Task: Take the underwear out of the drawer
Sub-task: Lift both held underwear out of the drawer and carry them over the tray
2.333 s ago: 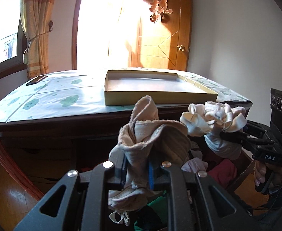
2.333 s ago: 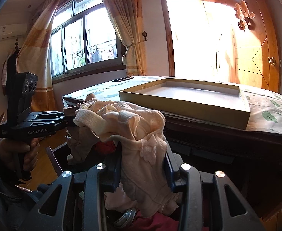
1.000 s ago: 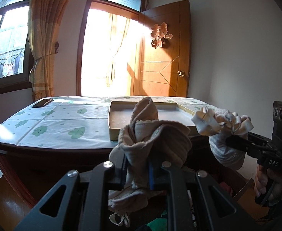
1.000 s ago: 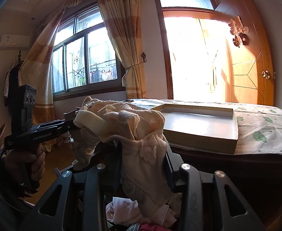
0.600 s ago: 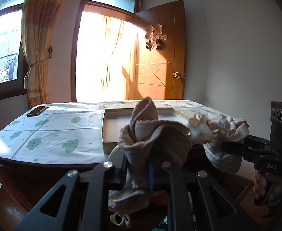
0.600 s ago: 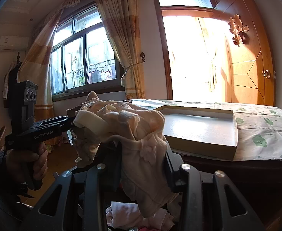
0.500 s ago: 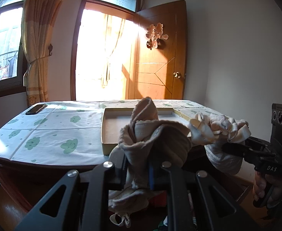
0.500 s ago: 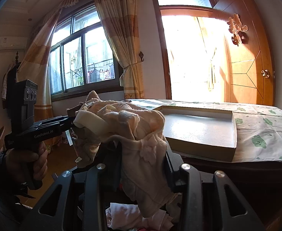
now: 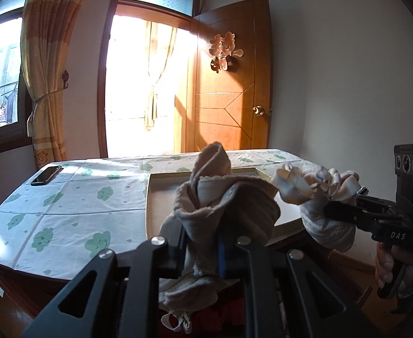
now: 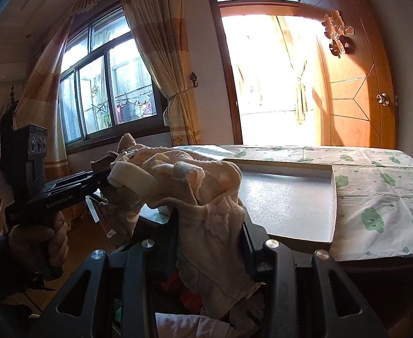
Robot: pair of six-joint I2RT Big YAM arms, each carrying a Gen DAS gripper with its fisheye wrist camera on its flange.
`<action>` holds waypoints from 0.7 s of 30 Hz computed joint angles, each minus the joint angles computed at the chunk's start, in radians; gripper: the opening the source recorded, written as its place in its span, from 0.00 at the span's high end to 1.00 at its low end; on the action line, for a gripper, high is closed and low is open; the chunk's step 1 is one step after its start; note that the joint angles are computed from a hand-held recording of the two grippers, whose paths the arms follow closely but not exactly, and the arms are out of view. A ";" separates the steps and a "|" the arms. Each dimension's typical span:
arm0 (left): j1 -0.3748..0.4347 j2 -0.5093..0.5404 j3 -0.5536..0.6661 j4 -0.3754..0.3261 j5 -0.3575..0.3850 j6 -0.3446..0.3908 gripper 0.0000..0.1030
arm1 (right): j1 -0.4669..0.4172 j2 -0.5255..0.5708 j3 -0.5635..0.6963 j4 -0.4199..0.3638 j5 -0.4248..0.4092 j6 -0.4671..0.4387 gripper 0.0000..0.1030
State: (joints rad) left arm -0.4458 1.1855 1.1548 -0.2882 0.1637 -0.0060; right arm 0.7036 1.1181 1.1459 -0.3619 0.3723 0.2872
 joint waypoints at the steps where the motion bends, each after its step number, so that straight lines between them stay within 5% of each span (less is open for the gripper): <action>1: -0.002 0.013 0.017 -0.007 -0.003 0.005 0.86 | -0.009 0.004 0.007 -0.007 -0.006 0.004 0.61; 21: 0.024 0.329 0.419 -0.266 0.045 -0.009 0.86 | -0.198 0.143 0.228 -0.218 -0.111 0.036 0.61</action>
